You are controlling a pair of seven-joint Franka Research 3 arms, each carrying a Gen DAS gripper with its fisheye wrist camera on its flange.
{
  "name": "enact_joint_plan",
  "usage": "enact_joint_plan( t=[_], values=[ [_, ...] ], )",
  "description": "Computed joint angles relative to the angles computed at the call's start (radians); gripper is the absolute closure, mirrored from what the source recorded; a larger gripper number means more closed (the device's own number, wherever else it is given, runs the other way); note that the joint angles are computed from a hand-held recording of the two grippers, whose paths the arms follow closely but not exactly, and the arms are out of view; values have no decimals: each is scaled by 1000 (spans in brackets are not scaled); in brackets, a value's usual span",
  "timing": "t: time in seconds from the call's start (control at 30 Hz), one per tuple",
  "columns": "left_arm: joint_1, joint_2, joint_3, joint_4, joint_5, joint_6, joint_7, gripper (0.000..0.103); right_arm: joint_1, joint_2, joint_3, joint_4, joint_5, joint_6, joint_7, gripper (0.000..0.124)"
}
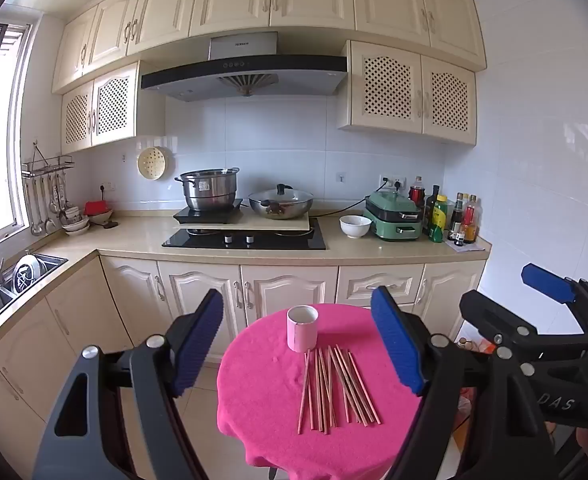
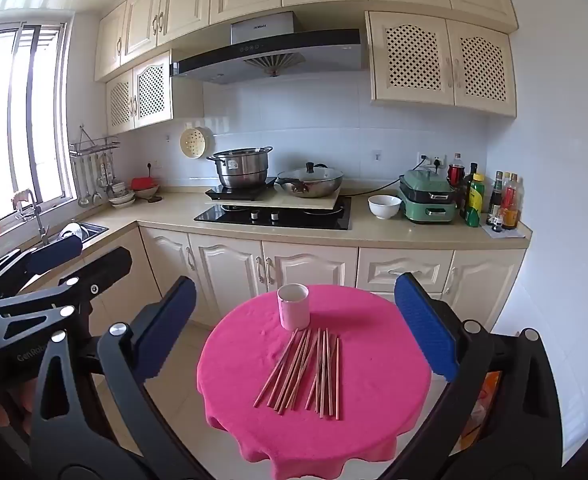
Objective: Organize utensils
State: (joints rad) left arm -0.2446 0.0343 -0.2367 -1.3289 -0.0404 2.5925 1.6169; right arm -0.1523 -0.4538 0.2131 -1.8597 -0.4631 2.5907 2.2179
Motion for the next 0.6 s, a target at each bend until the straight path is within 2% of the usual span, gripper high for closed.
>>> enact_joint_plan(
  t=[0.6],
  values=[
    [-7, -3, -3, -16, 29, 19, -23, 28, -2, 13, 4, 17, 4, 2, 2, 26]
  ],
)
